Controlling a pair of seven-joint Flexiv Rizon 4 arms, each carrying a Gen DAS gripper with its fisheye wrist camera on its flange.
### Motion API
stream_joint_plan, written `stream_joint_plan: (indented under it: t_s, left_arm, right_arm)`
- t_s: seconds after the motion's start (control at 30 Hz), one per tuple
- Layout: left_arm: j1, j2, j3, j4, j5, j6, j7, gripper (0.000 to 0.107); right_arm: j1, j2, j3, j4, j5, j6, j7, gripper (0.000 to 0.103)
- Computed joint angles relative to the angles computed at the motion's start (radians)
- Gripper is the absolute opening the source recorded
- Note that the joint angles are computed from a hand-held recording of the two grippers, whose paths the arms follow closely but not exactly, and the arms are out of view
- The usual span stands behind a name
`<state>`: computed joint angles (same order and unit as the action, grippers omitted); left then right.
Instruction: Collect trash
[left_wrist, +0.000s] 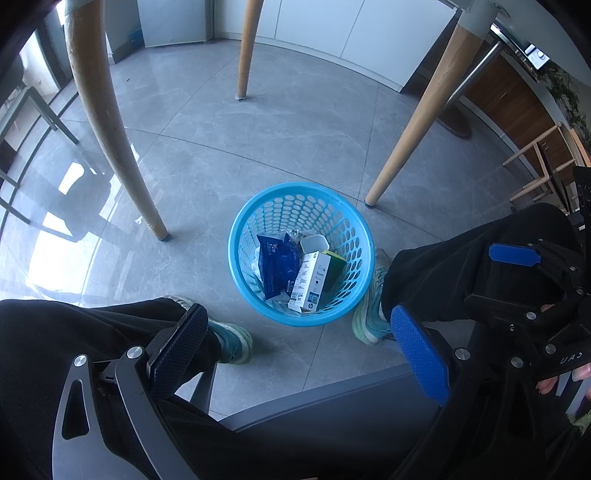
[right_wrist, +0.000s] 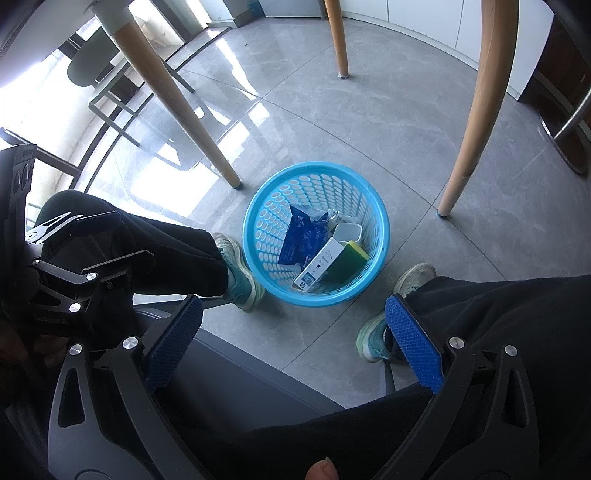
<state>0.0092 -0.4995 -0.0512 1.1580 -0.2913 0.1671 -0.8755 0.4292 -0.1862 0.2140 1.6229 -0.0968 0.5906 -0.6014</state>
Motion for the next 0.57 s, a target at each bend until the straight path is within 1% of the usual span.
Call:
stream_joint_plan:
  t_s: [0.57]
  left_arm:
    - [0.003,0.006,-0.001,0.013,-0.008,-0.004,0.011,0.097]
  right_arm:
    - [-0.001,0.0,-0.001,-0.002,0.004,-0.001,-0.004,0.095]
